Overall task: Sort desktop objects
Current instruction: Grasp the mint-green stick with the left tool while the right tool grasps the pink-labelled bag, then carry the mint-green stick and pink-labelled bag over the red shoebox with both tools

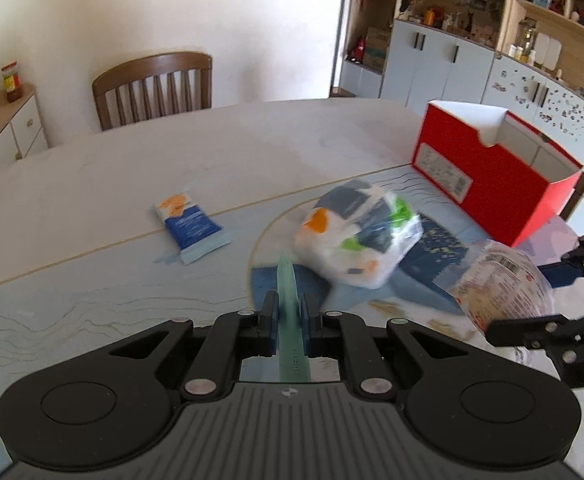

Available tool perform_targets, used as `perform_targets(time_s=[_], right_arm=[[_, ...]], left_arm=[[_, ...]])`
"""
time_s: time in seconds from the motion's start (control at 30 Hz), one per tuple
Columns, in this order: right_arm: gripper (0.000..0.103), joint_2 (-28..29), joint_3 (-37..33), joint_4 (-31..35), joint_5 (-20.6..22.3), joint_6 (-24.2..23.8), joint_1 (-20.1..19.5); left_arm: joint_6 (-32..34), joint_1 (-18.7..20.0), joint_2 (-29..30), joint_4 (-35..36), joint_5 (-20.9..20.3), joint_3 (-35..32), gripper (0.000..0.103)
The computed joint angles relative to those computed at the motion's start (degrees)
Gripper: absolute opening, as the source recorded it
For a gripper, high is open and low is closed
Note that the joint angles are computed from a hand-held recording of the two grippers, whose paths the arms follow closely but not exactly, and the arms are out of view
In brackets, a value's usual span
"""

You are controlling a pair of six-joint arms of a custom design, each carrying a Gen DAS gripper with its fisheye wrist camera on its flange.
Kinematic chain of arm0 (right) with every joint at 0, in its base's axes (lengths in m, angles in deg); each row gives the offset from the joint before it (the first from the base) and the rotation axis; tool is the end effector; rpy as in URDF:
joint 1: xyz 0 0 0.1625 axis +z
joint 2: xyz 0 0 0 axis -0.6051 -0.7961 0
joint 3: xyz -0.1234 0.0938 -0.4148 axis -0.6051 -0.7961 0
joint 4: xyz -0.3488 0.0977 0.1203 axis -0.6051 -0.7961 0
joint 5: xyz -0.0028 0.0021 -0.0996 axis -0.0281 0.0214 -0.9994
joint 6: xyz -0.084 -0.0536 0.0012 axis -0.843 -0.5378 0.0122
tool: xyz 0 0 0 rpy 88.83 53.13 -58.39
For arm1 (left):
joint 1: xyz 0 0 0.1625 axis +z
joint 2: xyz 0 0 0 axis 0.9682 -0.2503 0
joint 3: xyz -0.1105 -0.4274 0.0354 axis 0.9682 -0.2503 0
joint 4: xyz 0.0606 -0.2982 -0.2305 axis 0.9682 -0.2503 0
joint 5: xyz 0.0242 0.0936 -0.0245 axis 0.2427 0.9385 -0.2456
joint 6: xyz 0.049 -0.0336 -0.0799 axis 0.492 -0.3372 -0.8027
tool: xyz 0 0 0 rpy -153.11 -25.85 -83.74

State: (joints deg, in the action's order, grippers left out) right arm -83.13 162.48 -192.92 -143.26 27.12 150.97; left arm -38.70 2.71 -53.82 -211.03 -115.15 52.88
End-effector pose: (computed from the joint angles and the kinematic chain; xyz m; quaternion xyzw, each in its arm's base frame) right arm 0.3689 -0.6427 -0.0743 0.3216 -0.8802 0.2114 0.2779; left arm 0.0496 -0.6642 0.3264 0.2089 0.8683 -0.3384 0.2966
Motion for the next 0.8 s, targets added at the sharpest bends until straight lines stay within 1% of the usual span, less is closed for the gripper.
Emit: perform_targets(time_s=[0.17,0.27,0.43,0.6,0.8], right_arm=[[0.053,-2.66,2.73,-1.19,-0.07,1.25,-0.04],[0.053,-4.15,4.13,-1.51,-0.50,0.86,-0.02],[0.052,-6.41,6.18,-2.41,0.19,1.11,-0.73],[0.052,-8.19,7.55,-4.15,0.67,0.38,-1.42],[0.052,-10.32,7.63,-4.95,1.03,-1.57,-2.49]], left_arm=[[-0.87,-2.02,-1.29,0.91,-0.65,1.29,0.010],[-1.40,-3.32,-1.65,1.01,-0.79,1.81,0.010],[-2.60,-5.28,-1.62,0.87,-0.96,2.32,0.010],[-3.03,-7.14,-0.52,0.17,-0.94,1.86,0.010],[-3.07,-9.34,2.28,-0.66,-1.26,-0.80,0.010]])
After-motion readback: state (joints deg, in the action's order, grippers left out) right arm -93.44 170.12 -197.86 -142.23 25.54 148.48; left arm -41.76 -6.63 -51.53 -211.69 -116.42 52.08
